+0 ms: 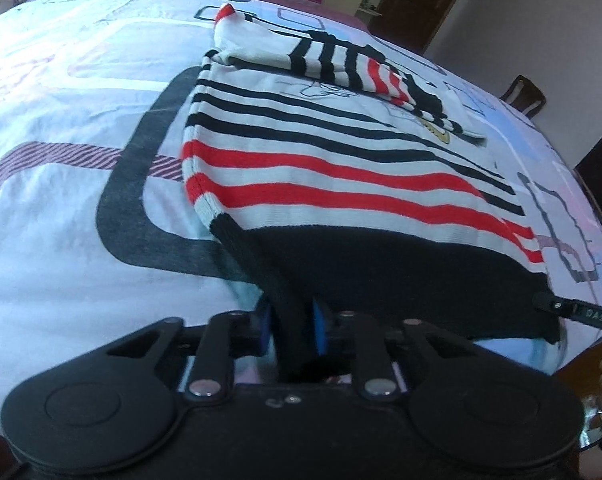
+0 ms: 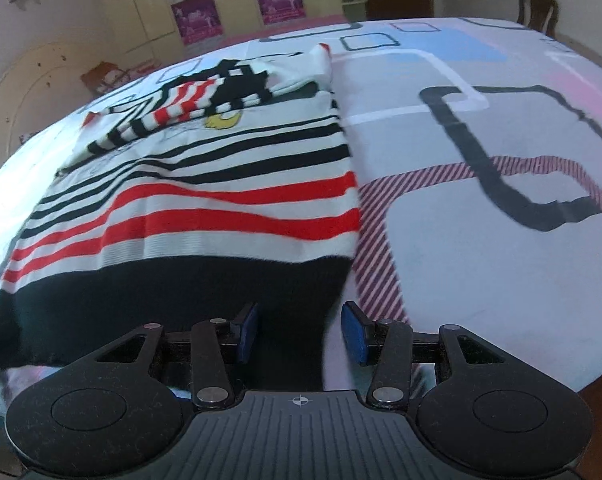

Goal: Fold small clothes
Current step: 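Lift the hem with both grippers and fold it over toward the collar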

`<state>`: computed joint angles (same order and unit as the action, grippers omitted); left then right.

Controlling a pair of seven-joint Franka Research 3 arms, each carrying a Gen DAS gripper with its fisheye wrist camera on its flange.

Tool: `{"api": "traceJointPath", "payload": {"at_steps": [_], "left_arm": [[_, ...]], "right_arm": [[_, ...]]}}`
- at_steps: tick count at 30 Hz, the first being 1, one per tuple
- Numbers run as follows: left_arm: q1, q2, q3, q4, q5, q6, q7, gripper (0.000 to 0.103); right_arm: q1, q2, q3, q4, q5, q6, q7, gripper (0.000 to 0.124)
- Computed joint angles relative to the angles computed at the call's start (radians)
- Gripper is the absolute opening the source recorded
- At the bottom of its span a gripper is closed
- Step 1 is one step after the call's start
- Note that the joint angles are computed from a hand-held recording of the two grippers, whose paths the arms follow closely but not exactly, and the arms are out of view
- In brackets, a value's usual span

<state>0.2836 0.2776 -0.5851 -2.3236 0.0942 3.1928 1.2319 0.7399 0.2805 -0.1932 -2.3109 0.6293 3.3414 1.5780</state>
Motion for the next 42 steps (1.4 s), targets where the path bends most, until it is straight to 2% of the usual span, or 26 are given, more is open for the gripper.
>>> {"api": "traceJointPath", "payload": {"at_steps": [2, 3, 5, 6, 7, 10, 12, 14, 20, 23, 25, 27, 31, 35, 38, 42], "left_arm": [[0.057, 0.014, -0.060, 0.002, -0.005, 0.002, 0.019, 0.009], [0.063, 0.017, -0.067, 0.002, -0.002, 0.007, 0.022, 0.008], [0.099, 0.027, -0.100, 0.004, 0.005, 0.011, 0.025, 0.007], [0.125, 0.031, -0.125, 0.002, 0.007, 0.018, 0.026, 0.007], [0.150, 0.034, -0.147, -0.001, 0.014, 0.030, 0.022, 0.007], [0.211, 0.033, -0.197, -0.007, 0.054, 0.067, 0.001, 0.007], [0.245, 0.036, -0.226, 0.000, 0.083, 0.087, -0.016, 0.006], [0.247, 0.034, -0.221, 0.013, 0.111, 0.118, -0.033, 0.006], [0.170, 0.066, -0.139, 0.116, 0.175, 0.161, -0.073, 0.006], [0.081, 0.095, -0.051, 0.193, 0.191, 0.169, -0.083, 0.006], [0.009, 0.118, 0.023, 0.250, 0.193, 0.170, -0.091, 0.006], [-0.077, 0.143, 0.110, 0.315, 0.185, 0.161, -0.105, 0.006], [-0.173, 0.234, 0.204, 0.481, 0.198, 0.119, -0.146, 0.006], [-0.237, 0.345, 0.254, 0.669, 0.196, 0.057, -0.156, 0.006], [-0.292, 0.428, 0.301, 0.823, 0.182, 0.001, -0.147, 0.006], [-0.338, 0.575, 0.329, 1.089, 0.143, -0.119, -0.121, 0.006]], "right_arm": [[-0.102, -0.006, 0.103, -0.005, -0.036, 0.006, 0.021, 0.012], [-0.125, -0.007, 0.127, -0.005, -0.036, 0.009, 0.027, 0.011], [-0.110, -0.010, 0.112, -0.005, -0.037, 0.004, 0.027, 0.006], [-0.127, -0.013, 0.126, -0.006, -0.045, 0.003, 0.031, 0.005], [-0.163, -0.018, 0.159, -0.010, -0.058, 0.007, 0.040, 0.005], [-0.339, -0.037, 0.321, -0.034, -0.144, 0.055, 0.108, 0.005], [-0.359, -0.040, 0.338, -0.031, -0.166, 0.079, 0.128, 0.005], [-0.383, -0.045, 0.356, -0.028, -0.201, 0.103, 0.156, 0.005], [-0.403, -0.030, 0.351, 0.031, -0.275, 0.149, 0.190, 0.005], [-0.442, 0.002, 0.364, 0.095, -0.325, 0.152, 0.214, 0.005], [-0.497, 0.038, 0.394, 0.152, -0.386, 0.151, 0.247, 0.005], [-0.520, 0.077, 0.398, 0.215, -0.423, 0.143, 0.252, 0.005], [-0.550, 0.171, 0.402, 0.368, -0.458, 0.112, 0.239, 0.005], [-0.588, 0.292, 0.431, 0.566, -0.466, 0.040, 0.208, 0.005], [-0.575, 0.388, 0.414, 0.733, -0.446, -0.027, 0.166, 0.005], [-0.549, 0.532, 0.384, 0.988, -0.410, -0.139, 0.130, 0.005]]}}
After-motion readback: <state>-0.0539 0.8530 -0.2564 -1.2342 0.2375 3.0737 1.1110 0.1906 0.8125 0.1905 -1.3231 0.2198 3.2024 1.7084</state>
